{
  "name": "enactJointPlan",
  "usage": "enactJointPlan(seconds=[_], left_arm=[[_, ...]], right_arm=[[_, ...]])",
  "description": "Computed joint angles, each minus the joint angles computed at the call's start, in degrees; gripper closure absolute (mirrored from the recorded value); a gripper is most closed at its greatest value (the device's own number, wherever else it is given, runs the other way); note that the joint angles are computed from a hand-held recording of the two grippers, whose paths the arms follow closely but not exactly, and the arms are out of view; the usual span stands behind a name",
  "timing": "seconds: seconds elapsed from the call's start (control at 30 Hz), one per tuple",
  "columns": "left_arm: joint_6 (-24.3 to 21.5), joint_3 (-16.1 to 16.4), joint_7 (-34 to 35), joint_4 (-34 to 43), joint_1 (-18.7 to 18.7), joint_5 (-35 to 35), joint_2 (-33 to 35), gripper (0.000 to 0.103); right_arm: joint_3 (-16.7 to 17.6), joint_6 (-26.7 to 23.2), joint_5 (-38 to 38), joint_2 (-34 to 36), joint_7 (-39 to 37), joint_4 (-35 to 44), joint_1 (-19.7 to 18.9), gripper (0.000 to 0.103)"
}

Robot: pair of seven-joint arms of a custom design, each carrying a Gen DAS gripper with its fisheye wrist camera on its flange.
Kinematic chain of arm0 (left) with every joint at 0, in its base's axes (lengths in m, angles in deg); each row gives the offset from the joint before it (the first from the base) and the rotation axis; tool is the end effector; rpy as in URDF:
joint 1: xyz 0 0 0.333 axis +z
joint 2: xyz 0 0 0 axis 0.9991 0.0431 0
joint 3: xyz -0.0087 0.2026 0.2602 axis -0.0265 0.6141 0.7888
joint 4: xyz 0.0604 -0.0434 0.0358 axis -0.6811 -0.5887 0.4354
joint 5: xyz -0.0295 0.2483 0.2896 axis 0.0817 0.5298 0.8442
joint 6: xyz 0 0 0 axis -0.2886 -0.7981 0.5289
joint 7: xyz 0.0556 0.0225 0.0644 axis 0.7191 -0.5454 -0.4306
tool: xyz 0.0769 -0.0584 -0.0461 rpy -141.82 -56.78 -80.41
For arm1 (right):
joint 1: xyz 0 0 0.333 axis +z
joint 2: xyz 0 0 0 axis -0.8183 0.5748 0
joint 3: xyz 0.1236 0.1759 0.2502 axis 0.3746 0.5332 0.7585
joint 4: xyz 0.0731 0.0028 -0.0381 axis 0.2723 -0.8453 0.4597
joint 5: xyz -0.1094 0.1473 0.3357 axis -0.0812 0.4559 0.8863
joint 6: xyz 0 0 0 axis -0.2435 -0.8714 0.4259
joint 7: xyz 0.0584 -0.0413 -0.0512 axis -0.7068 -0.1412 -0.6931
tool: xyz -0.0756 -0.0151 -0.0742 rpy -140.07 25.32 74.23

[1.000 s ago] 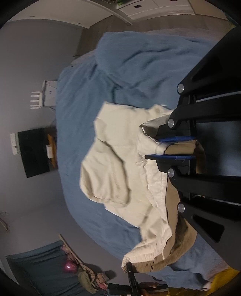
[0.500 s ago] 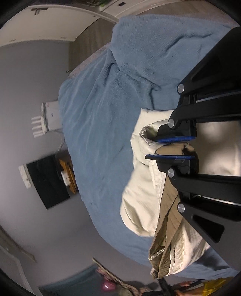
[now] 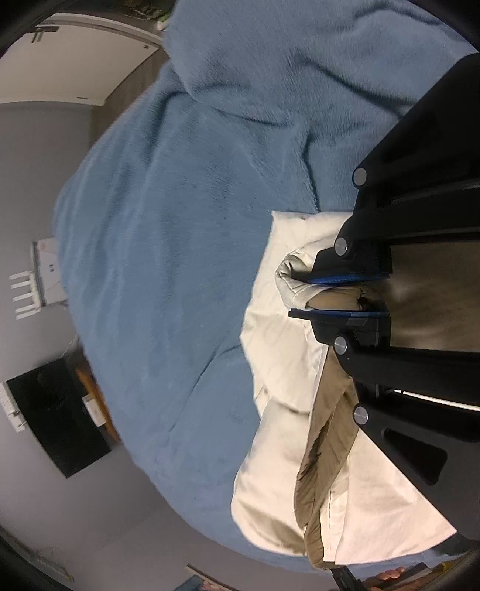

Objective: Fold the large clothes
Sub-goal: 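Lift the hem with both grippers and fold it over toward the hood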

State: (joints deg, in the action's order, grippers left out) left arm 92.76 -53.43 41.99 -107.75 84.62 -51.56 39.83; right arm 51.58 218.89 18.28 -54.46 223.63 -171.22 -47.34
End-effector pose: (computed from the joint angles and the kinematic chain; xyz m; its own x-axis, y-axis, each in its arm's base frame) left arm 0.5792 -0.1081 0.5028 -0.1329 -0.9426 0.3063 -0.8874 -0.0245 -0.4604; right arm 0.4577 0.1317 0.4647 -0.2254 -0.9347 -0.2748 -0.7597 0.3452 -0.5511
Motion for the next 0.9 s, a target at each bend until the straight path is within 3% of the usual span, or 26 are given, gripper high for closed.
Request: enactJointPlan(seconds=[0.1,0.13,0.17,0.2,0.23,0.27,0.33,0.4,0.5,0.63,0.7,0.77,0.9], left_arm=[[0.3,0.1,3.1,-1.3,0.3,-5.1,-1.1,0.077],[0.1,0.3,4.4,-1.8,0.4,-6.9,-1.7,0.068],[-0.1,0.6,6.2,-2.5,0.5,-9.6,-2.8,0.041],[1.8,0.6,6.5,-4.6,0.3,-10.5,-4.9,0.025],[4.3,0.5,5.8,-6.4,-0.1,-9.7,-6.7,0.007],[6.5,0.8,8.3,-9.0,-0.9,-11.1,-9.5,0.007],[7.3,1.2,9.8,-12.2,-2.4,-10.1,-13.2,0.007],[8.8,0.6,9.4,-17.1,-3.9,-6.0,-18.3,0.007],[10.5,-0.9,8.9,-25.1,-6.8,-1.1,-26.4,0.007],[11.6,-2.7,6.8,-33.5,-12.1,2.5,-34.5,0.007],[12.2,-3.6,4.6,-35.3,-13.9,3.8,-34.8,0.007],[11.9,-4.6,1.9,-35.7,-14.8,5.6,-33.0,0.007],[16.0,-8.7,-5.2,-35.0,-11.4,13.6,-28.3,0.006]], right_arm=[[0.8,-0.3,-1.3,0.5,1.2,0.1,-0.4,0.092],[0.5,-0.3,-1.0,-0.1,1.1,-0.2,0.0,0.089],[-0.1,-0.3,0.3,-1.4,0.3,-1.0,1.0,0.084],[-0.8,0.1,1.7,-2.8,-0.8,-2.0,2.0,0.08],[-0.7,0.0,2.1,-4.4,-1.3,-3.0,2.2,0.067],[0.9,-0.3,0.8,-6.8,-0.5,-4.2,1.2,0.042],[5.5,-0.6,-3.2,-12.7,2.5,-7.3,-2.0,0.026],[7.7,-1.5,-4.6,-17.9,2.7,-9.9,-1.5,0.026],[9.3,-4.5,-3.7,-24.8,1.7,-13.9,3.6,0.019],[12.2,-6.4,-2.0,-28.2,2.5,-17.0,9.2,0.019],[13.9,-6.8,-1.9,-27.4,3.1,-17.1,10.9,0.019],[17.2,-6.9,-4.0,-24.7,4.3,-15.7,9.9,0.019],[19.9,-6.5,-8.7,-19.4,8.0,-12.7,6.5,0.016]])
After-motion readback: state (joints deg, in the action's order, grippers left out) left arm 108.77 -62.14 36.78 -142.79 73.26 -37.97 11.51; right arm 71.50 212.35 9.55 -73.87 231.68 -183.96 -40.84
